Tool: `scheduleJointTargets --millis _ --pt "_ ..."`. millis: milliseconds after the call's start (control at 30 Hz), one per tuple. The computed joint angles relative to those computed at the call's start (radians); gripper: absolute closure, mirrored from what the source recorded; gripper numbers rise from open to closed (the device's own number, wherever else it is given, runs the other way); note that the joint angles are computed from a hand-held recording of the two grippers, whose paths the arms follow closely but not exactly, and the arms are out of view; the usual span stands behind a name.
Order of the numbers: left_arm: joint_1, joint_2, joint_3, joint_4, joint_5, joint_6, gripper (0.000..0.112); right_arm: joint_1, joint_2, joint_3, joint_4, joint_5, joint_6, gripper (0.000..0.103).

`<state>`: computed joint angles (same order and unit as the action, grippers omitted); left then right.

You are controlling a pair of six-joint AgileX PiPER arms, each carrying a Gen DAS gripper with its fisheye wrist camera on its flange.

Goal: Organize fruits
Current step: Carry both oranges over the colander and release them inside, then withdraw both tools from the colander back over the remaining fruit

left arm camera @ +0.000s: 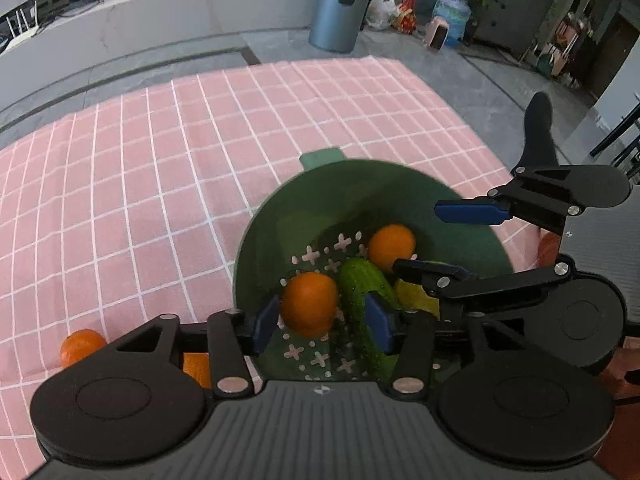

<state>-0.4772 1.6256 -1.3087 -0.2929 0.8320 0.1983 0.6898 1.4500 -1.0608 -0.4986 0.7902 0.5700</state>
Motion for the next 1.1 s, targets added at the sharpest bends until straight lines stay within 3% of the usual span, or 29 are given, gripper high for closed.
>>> scheduleJointTargets --millis 233,600,833,1100 --pt "0.042 -0.140 0.080 -0.055 -0.004 0.018 0.052 0.128 -0.049 -0.026 -0.149 0.112 0.228 0.037" --pt "0.112 -0.370 0.219 0.017 -0.049 0.021 0.052 0.450 -0.025 -0.050 -0.383 0.286 0.664 0.029" --pt "0.241 -0.475 0.321 -0.010 -0.052 0.132 0.052 0.598 0.040 -0.075 -0.450 0.315 0.873 0.024" --pt "0.480 -0.489 0.390 -0.195 0.009 0.370 0.053 0.697 0.170 -0.145 -0.507 0.326 1.034 0.019"
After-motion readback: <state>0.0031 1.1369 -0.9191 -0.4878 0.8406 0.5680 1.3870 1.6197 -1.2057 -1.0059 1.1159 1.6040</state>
